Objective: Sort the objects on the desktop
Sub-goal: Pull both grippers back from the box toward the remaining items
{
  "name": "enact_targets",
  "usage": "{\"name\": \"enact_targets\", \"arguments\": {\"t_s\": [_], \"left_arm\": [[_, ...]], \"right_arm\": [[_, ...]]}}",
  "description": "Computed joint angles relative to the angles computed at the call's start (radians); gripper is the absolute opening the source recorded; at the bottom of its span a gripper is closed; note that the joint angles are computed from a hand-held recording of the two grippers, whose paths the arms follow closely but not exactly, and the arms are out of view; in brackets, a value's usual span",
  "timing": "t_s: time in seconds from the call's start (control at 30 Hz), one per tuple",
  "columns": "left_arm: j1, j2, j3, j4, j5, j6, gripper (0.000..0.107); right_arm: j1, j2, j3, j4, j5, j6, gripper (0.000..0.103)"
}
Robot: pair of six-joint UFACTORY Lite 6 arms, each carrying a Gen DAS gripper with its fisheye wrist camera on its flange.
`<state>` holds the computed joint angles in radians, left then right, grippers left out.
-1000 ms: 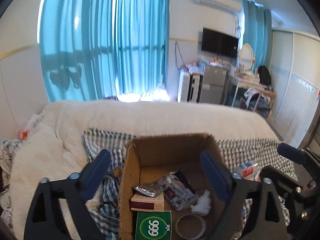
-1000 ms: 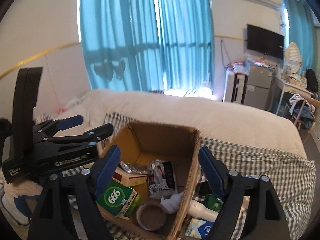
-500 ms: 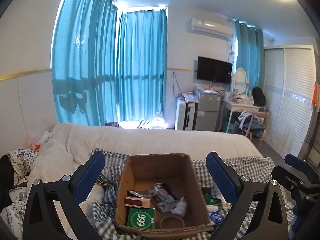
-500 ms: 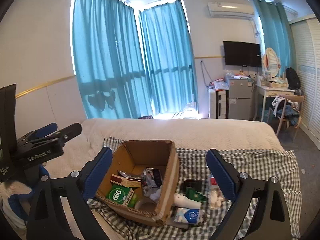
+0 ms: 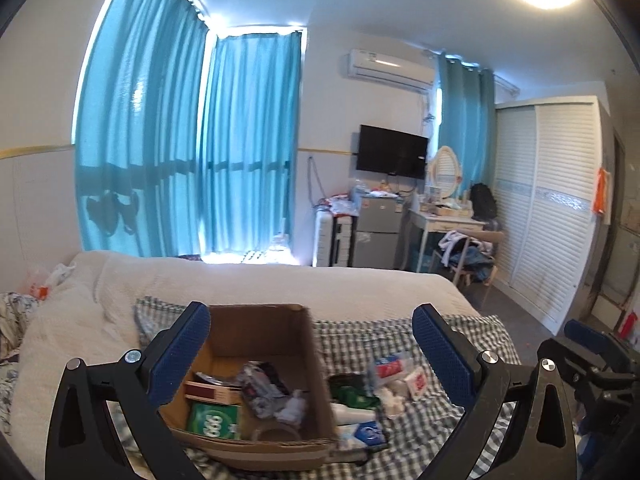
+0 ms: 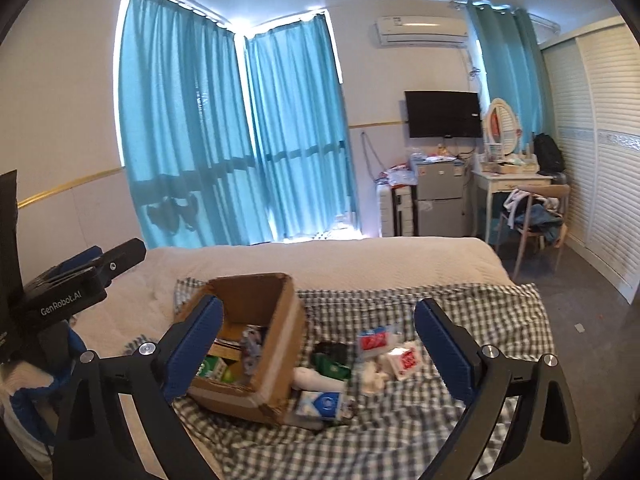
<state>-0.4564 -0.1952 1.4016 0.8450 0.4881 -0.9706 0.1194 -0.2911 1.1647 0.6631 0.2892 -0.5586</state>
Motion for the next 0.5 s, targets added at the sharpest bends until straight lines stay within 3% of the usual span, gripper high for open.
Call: {"name": "enact_targets", "arguments": {"t_s": [0.27, 0.5], "left_arm": [[-0.164, 0.088, -0.128, 0.304, -0.013, -0.325, 0.103], [-0.171, 0.209, -0.106, 0.294, -0.064, -0.358, 0.103]], "right_arm": [[-0.188, -0.088, -0.164, 0.404, 0.029, -0.444, 0.097], [-0.291, -0.004, -0.173, 0.638, 0.060, -0.731, 0.097]]}}
